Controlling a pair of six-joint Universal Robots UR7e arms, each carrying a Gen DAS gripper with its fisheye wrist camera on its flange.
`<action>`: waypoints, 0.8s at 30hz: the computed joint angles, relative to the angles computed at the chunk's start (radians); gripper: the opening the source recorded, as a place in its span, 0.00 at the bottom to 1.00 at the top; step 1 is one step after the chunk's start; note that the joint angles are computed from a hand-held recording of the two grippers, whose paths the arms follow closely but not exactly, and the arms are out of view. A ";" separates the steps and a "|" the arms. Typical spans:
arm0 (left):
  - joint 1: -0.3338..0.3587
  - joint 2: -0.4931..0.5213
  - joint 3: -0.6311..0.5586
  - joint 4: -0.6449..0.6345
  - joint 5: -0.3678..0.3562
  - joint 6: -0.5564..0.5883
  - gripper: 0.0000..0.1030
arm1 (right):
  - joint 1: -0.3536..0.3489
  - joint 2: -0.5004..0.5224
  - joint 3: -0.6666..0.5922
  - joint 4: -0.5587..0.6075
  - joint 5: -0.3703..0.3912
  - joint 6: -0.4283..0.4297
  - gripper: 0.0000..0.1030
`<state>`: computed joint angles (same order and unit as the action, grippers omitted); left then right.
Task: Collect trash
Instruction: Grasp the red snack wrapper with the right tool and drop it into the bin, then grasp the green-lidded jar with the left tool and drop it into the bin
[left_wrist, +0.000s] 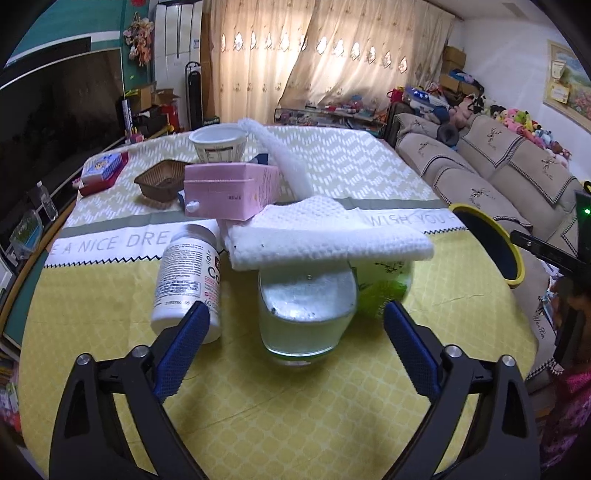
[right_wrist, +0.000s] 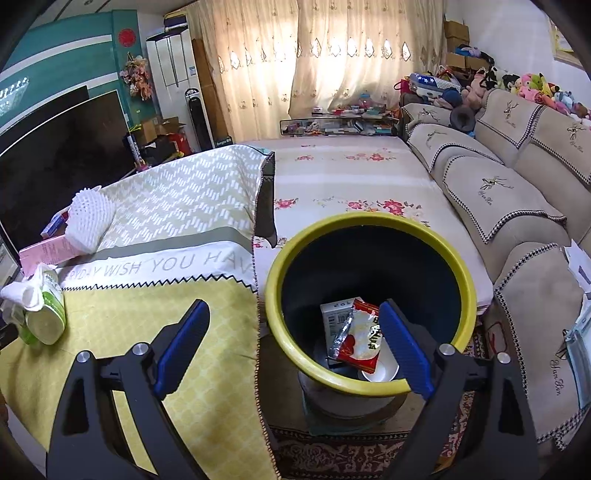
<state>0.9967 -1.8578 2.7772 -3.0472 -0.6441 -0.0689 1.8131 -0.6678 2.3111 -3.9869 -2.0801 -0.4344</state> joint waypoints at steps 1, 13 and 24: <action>0.014 0.019 -0.010 -0.008 -0.006 0.002 0.84 | -0.001 0.002 0.001 0.001 0.003 0.003 0.85; 0.117 0.132 -0.057 -0.116 -0.100 0.076 0.51 | -0.018 0.010 0.008 0.008 0.025 0.025 0.85; -0.012 -0.134 -0.002 0.263 -0.085 -0.042 0.51 | -0.024 -0.003 0.042 -0.022 0.046 0.040 0.85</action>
